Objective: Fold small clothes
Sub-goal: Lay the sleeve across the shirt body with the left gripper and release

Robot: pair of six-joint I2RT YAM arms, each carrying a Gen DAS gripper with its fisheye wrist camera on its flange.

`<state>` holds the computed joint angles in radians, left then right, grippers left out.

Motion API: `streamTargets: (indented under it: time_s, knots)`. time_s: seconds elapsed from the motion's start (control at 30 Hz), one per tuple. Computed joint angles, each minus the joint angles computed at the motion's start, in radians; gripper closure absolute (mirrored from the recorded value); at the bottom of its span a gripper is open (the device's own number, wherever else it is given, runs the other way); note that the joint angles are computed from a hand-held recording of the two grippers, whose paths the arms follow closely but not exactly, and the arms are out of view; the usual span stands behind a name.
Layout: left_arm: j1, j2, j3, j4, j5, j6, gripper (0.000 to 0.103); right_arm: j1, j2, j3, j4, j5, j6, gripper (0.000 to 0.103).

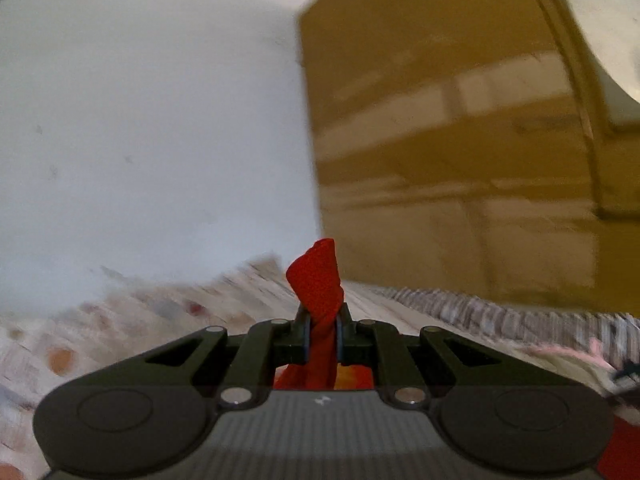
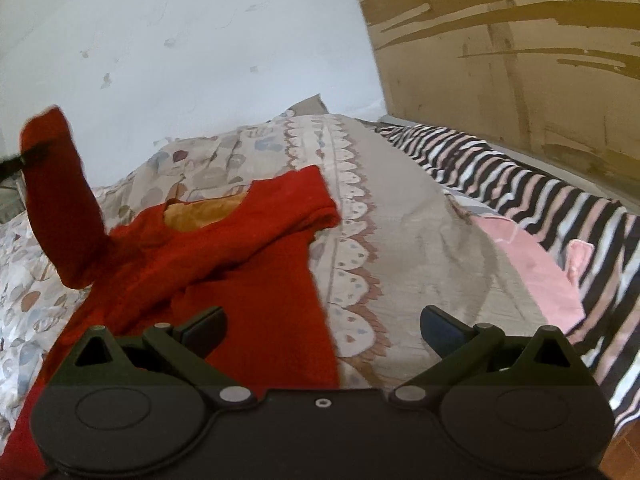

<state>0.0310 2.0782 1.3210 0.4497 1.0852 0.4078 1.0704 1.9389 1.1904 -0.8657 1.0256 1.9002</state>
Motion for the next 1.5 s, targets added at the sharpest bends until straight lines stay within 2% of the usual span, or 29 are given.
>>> streamTargets:
  time_s: [0.1,0.17,0.2,0.33,0.37,0.43,0.47,0.5,0.6,0.83,0.93,1.03,1.07,1.13,1.27,1.33,1.37,1.5]
  knots:
    - [-0.040,-0.003,-0.040,-0.191,-0.019,0.201,0.092,0.012,-0.002,-0.010,-0.059,-0.010,0.075,0.000]
    - [-0.053,0.044,0.021,-0.399,-0.030,0.318,0.091,0.019,-0.002,-0.018,-0.084,-0.020,0.114,0.001]
    - [-0.054,0.071,0.053,-0.464,-0.031,0.350,0.091,0.021,-0.002,-0.022,-0.092,-0.026,0.128,0.000]
    - [-0.049,0.102,0.081,-0.577,-0.046,0.407,0.089,0.025,0.003,-0.038,-0.092,-0.042,0.162,0.001]
    - [-0.047,0.101,0.078,-0.590,-0.047,0.411,0.085,0.024,0.005,-0.040,-0.085,-0.045,0.162,0.000]
    - [-0.035,0.090,0.079,-0.671,-0.047,0.469,0.052,0.018,0.008,-0.047,-0.053,-0.050,0.151,0.001]
    - [-0.033,0.086,0.080,-0.692,-0.054,0.479,0.025,0.016,0.009,-0.050,-0.036,-0.051,0.142,0.001]
    - [-0.035,0.084,0.062,-0.665,-0.057,0.465,0.017,0.013,0.009,-0.051,-0.022,-0.051,0.132,0.001]
    - [-0.018,0.063,0.050,-0.732,-0.070,0.552,0.017,0.014,0.016,-0.046,0.001,-0.051,0.110,0.001]
    - [0.058,-0.031,-0.076,-0.598,-0.155,0.502,0.005,0.023,0.027,-0.035,-0.016,-0.068,0.110,0.001]
    - [0.079,-0.026,-0.084,-0.456,-0.233,0.388,0.002,0.022,0.041,-0.020,-0.035,-0.068,0.100,0.001]
    - [0.075,0.040,-0.016,-0.334,-0.394,0.245,0.001,0.003,0.055,0.017,-0.053,-0.045,0.023,0.001]
    - [0.071,0.071,0.023,-0.323,-0.445,0.227,0.001,-0.007,0.054,0.026,-0.044,-0.033,-0.016,0.001]
    - [0.061,0.150,0.113,-0.303,-0.553,0.217,0.001,-0.038,0.027,0.013,0.056,-0.010,-0.148,0.001]
    - [0.033,0.301,0.281,-0.264,-0.690,0.250,0.001,-0.135,-0.017,-0.028,0.399,-0.055,-0.544,0.000]
    - [0.015,0.367,0.357,-0.246,-0.726,0.249,0.001,-0.194,0.006,-0.007,0.532,-0.131,-0.709,0.000]
    - [0.005,0.401,0.399,-0.240,-0.746,0.240,0.001,-0.222,0.034,0.028,0.560,-0.174,-0.771,0.000]
    - [-0.018,0.504,0.545,-0.245,-0.732,0.174,0.001,-0.278,0.161,0.160,0.637,-0.230,-0.917,0.000]
